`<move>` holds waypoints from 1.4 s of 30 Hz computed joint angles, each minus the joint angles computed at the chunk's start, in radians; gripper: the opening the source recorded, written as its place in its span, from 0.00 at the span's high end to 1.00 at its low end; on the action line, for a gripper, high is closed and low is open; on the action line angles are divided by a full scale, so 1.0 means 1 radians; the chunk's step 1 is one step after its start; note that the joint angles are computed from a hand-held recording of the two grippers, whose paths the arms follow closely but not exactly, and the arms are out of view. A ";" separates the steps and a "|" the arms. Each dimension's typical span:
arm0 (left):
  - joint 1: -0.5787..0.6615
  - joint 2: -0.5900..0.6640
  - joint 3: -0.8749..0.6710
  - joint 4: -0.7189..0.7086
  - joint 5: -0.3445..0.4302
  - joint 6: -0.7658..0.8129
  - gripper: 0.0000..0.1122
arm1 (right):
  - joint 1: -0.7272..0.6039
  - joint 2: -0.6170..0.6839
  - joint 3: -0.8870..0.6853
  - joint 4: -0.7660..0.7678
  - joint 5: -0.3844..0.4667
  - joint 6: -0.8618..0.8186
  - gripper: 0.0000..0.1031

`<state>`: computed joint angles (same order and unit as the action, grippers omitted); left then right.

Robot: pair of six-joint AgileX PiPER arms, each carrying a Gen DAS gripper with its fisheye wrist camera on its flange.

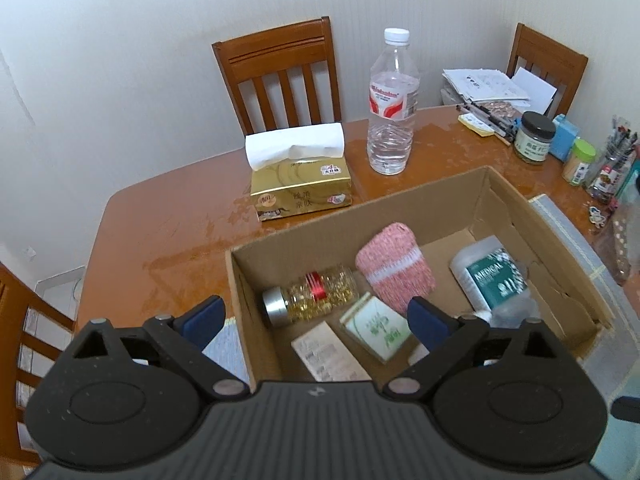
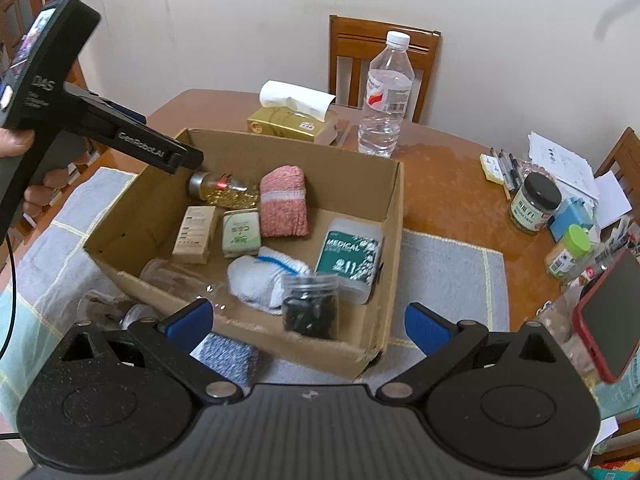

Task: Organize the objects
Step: 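Lower the capsule bottle into the box and open the left tool, then move the left tool to the blue-white figurine while the right tool approaches the pink box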

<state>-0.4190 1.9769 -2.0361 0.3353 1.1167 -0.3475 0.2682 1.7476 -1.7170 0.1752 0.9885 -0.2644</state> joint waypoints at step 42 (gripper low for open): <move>-0.168 -0.792 1.255 0.111 -0.426 -0.275 0.11 | 0.546 -0.266 0.726 -0.529 -0.257 1.361 0.00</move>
<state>-0.5873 1.1846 -0.7814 0.4462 0.6911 -0.6226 0.8137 1.4820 -0.9907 -0.3534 0.7318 1.0970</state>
